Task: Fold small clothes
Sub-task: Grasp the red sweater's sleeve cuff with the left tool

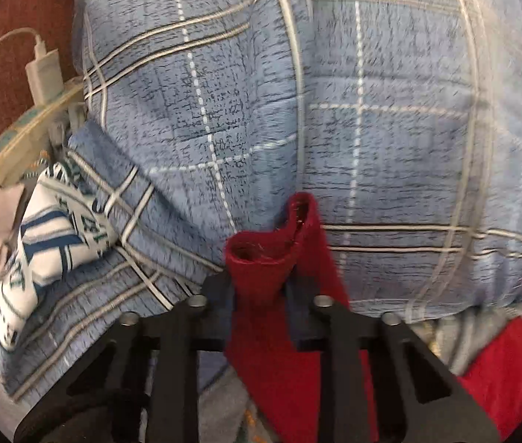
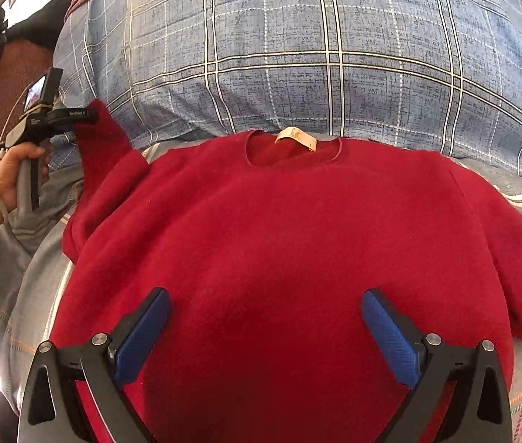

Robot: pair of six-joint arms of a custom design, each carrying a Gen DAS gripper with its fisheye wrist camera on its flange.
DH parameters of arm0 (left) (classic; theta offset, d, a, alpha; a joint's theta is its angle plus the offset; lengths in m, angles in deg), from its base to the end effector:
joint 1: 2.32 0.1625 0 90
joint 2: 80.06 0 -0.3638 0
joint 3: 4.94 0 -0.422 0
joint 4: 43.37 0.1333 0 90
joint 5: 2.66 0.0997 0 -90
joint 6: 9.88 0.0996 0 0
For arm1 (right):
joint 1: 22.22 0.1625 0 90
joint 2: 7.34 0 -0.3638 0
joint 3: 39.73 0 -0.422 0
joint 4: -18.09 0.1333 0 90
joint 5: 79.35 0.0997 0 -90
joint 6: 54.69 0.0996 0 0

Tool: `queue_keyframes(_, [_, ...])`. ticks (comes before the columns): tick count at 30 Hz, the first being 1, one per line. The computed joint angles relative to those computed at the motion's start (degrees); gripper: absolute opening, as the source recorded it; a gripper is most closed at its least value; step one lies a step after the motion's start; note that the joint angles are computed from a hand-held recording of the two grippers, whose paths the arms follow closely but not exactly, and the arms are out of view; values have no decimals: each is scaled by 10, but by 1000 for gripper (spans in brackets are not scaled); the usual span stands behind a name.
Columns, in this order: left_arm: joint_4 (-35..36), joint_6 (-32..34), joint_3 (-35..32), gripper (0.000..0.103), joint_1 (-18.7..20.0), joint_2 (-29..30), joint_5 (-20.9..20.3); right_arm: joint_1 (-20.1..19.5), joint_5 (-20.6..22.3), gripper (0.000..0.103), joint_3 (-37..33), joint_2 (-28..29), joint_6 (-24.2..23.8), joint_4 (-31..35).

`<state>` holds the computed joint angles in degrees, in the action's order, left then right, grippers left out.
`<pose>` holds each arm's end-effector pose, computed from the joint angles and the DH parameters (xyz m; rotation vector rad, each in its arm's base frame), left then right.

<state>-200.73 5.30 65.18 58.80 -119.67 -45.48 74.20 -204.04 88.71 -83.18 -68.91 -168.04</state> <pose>-0.1884 -0.7688 0.1858 0.5430 2.2187 -0.8654 0.1291 -0.4625 0.1893 0.1328 -2.3673 0.8872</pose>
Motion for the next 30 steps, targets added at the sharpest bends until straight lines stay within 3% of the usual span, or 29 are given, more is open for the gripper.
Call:
queue_keyframes(3, [-12,-11,56,10,-11,-44,-15,2,-2,102,0,-3,4,3])
queue_keyframes(10, [31,-46,200,9,-71,-179,-49,15,-11,102,8,-24,16,6])
queue_keyframes(14, [86,-104,241,9,-115,-224,-99,29,-26,102,18,-42,21,-1])
queue_keyframes(19, [113,-145,272,9,-178,-231,-153,37,-35,102,38,-81,36,-3])
queue_keyframes(27, [104,-221,296,9,-221,-160,-252,29,-50,102,63,-175,56,26])
queue_keyframes(30, [84,-226,317,9,-245,-127,-249,9,-44,102,77,-225,77,57])
